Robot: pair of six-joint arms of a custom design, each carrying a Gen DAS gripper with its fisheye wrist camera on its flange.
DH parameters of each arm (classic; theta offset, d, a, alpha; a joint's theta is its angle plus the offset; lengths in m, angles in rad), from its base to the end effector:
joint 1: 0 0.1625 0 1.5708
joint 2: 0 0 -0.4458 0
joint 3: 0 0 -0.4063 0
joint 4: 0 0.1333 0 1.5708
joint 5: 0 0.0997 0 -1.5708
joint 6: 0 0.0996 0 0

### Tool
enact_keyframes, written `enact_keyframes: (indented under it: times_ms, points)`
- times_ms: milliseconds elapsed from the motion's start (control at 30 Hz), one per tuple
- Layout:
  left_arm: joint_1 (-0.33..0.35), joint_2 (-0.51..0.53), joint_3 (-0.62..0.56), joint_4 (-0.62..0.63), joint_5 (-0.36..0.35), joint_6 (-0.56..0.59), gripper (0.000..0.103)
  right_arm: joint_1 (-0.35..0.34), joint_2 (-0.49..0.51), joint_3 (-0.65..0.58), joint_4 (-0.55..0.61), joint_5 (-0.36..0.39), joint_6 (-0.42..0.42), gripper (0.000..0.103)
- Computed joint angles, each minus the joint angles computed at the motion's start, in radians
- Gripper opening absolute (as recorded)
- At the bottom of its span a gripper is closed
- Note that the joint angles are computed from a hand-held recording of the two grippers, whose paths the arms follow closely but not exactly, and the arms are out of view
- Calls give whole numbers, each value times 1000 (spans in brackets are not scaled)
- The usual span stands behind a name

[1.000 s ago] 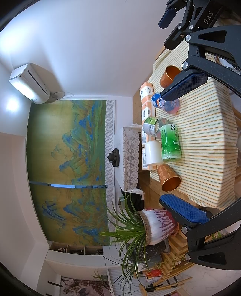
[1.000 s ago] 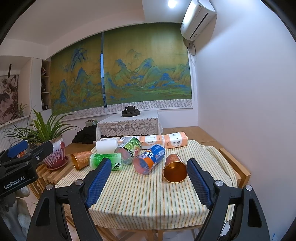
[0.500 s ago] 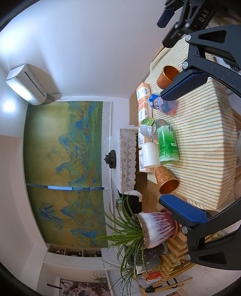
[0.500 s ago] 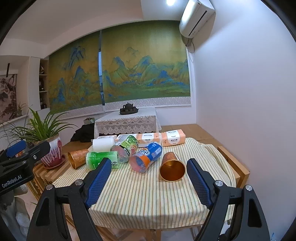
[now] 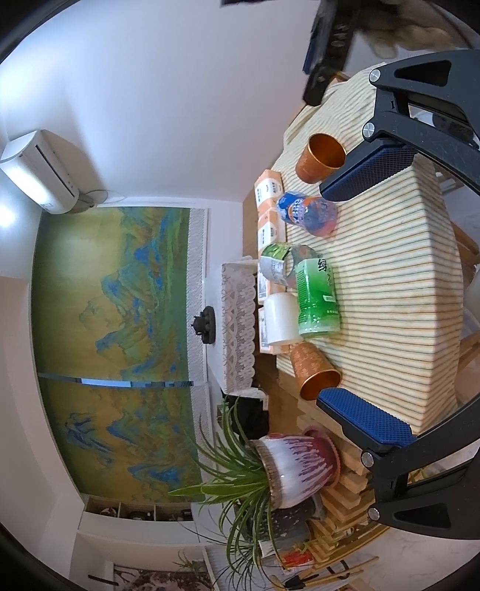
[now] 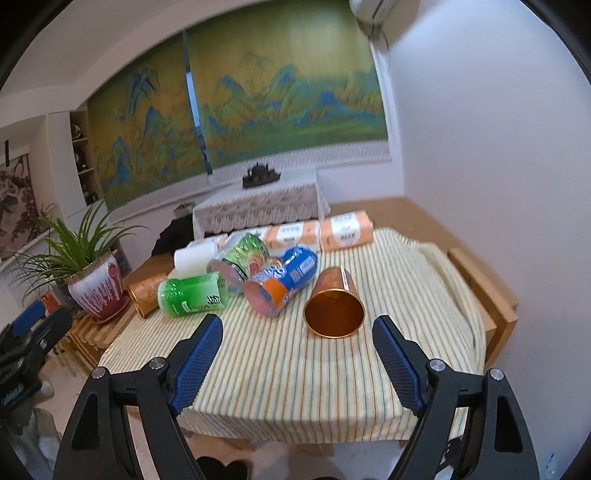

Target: Flip cup upside down

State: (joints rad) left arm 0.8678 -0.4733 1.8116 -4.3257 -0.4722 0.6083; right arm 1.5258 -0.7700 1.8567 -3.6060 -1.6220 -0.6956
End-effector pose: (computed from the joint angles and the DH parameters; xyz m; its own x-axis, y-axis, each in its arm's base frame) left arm -0.1865 -0.5635 0.0619 -0.6949 -0.2427 -0.6769 0.6049 0.3118 -0.7327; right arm 0.0989 -0.6532 0.1363 -0.7813 -0.3068 0.5436 -0.6180 0.5024 -0.6046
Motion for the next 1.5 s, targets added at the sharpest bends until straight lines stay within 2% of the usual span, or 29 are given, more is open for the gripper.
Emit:
enact_keyframes:
  times_ms: [233,433,533,600,733,833,900,1133,1300,1400,1500]
  points:
    - [18,-4,12,17,11,-39,102,0,14,-233,443,-45,128,80]
    - [38,-16,29,32,21,-68,102,9,118,-533,832,-114,257,77]
    - [47,-28,48,42,26,-91,102,18,183,-659,964,-167,280,74]
    - [52,-35,57,32,33,-91,102,26,227,-730,1012,-217,290,72]
    - [62,-50,68,7,45,-92,102,28,289,-839,1121,-263,317,68]
    - [73,-59,71,0,46,-91,102,31,322,-896,1184,-304,317,68]
    - [79,-64,74,10,45,-102,102,30,333,-915,1208,-317,324,61]
    - [92,-72,78,39,36,-122,102,30,324,-910,1229,-313,366,60]
    - [99,-77,76,49,39,-117,102,34,259,-802,1196,-254,382,60]
    - [108,-93,88,72,33,-141,102,49,203,-683,1151,-214,346,60]
    - [117,-112,103,101,27,-173,102,65,187,-618,1133,-187,320,60]
